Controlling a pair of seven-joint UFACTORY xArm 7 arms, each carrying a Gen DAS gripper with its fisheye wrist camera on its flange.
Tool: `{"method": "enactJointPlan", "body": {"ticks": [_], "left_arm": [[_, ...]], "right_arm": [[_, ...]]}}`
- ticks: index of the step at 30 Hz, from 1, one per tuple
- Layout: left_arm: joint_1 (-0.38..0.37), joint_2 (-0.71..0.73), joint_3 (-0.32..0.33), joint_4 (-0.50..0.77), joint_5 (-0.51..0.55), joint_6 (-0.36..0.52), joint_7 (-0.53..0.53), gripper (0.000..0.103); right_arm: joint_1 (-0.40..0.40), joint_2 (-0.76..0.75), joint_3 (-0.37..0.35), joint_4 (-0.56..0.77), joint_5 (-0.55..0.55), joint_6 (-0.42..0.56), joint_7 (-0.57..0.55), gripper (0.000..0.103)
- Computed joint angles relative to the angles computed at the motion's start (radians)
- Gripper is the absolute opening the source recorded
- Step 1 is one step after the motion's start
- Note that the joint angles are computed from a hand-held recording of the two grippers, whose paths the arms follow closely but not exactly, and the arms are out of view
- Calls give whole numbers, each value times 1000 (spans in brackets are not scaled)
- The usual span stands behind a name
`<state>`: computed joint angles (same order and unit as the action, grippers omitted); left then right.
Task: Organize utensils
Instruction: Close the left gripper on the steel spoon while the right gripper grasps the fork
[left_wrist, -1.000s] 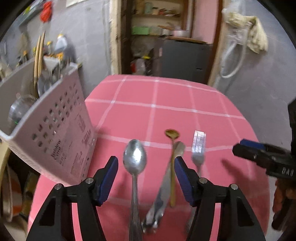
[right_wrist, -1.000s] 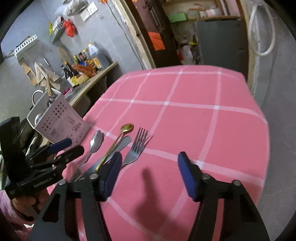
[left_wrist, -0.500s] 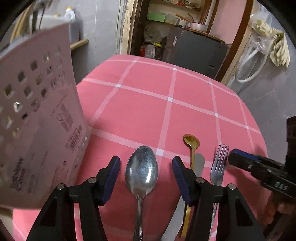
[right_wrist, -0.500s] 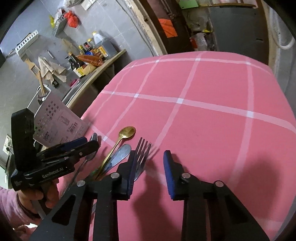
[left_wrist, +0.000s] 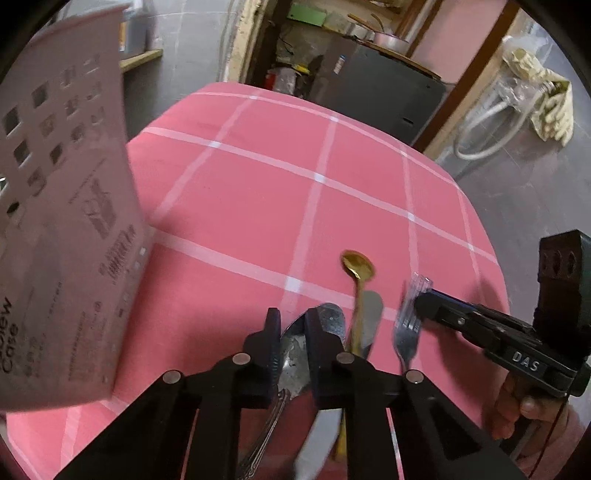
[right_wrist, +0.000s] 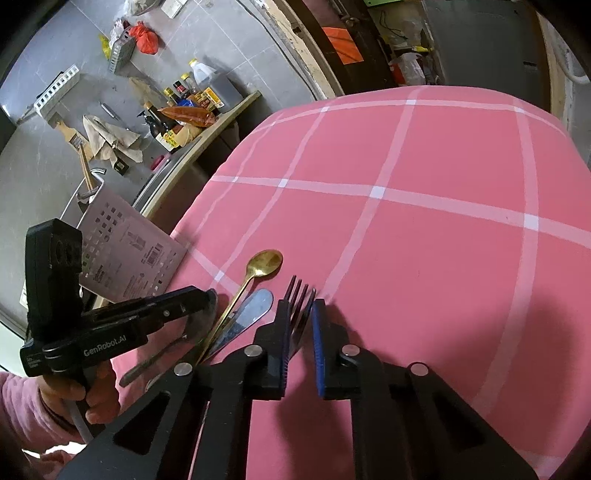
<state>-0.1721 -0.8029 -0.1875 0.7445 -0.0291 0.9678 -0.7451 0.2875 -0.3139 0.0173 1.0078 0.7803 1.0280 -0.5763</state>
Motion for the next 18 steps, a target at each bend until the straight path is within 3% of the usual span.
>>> {"method": "enactJointPlan", "body": {"ticks": [10, 14, 18], "left_arm": [[-56, 31, 65, 33, -85, 56, 125, 14], [-77, 51, 88, 48, -135, 52, 188, 31], [-69, 99, 61, 97, -108, 90, 231, 27]], "right_arm": [[-18, -53, -23, -40, 9, 9, 20, 7], [-21, -85, -30, -65, 9, 9, 41, 6], [-19, -115, -34, -85, 2, 3, 66, 5]]}}
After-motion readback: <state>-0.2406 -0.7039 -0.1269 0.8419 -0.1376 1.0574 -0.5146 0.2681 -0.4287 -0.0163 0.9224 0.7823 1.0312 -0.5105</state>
